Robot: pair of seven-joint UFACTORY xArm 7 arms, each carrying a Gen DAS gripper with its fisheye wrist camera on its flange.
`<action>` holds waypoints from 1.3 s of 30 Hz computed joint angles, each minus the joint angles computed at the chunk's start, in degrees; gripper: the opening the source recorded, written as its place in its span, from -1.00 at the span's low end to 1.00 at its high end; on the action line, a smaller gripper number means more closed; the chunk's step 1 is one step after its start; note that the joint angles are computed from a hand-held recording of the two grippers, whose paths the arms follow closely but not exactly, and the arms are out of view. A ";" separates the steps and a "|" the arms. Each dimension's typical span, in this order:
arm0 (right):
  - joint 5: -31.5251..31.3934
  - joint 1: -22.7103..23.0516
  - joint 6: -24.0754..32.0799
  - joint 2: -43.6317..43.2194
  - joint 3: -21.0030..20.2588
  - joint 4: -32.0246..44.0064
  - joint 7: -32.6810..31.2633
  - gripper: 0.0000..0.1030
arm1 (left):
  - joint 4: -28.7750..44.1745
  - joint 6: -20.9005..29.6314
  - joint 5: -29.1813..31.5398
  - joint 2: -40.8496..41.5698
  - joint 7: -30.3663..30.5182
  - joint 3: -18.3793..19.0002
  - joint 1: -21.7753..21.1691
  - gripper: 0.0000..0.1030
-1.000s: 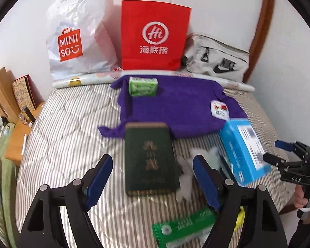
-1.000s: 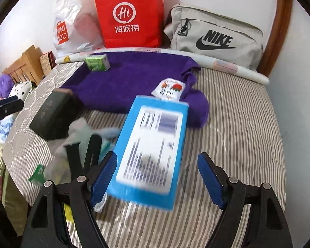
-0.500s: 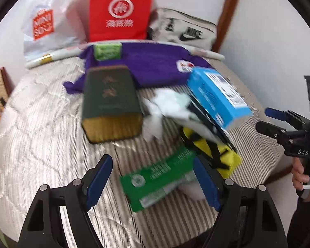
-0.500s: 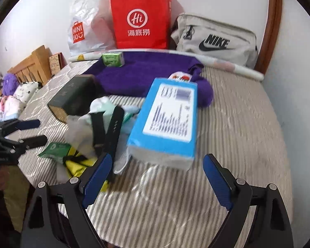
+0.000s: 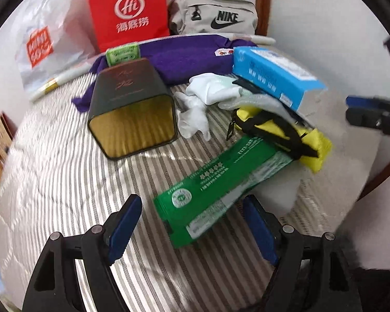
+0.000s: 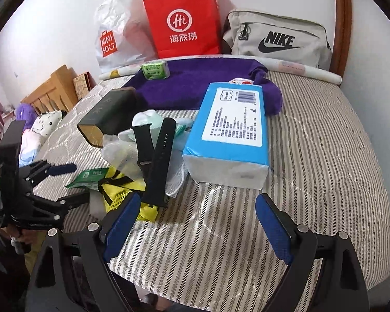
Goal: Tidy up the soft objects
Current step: 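Grasp the long green packet with the left tool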
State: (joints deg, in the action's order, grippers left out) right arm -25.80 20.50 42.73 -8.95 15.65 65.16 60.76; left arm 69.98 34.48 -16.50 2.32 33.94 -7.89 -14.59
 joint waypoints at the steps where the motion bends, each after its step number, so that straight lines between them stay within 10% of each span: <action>1: -0.35 0.01 0.52 0.15 0.16 0.13 0.19 0.74 | -0.38 -1.73 2.63 0.28 -0.95 -0.12 -0.37 0.53; 5: 0.79 0.46 0.59 0.42 -0.11 0.00 -0.49 0.74 | 0.08 -4.06 4.09 1.48 -0.16 -0.55 -0.68 0.40; 9: 0.71 0.70 0.68 0.83 0.03 0.38 -0.83 0.74 | 3.74 0.90 -0.79 2.96 3.02 -0.79 0.26 -0.33; 21: 1.16 1.90 -0.01 2.01 -0.20 1.27 -2.09 0.74 | 6.01 9.49 -10.45 1.90 4.79 0.64 2.98 -0.83; 39: 5.39 2.01 -3.69 1.71 -0.75 -0.40 -3.09 0.74 | 14.44 8.41 -5.91 9.93 -5.81 -0.69 2.02 -0.62</action>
State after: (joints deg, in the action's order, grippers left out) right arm -20.40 22.52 39.04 -7.24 14.90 64.76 57.67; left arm 84.42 42.89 -22.41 12.25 28.13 -8.57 -12.57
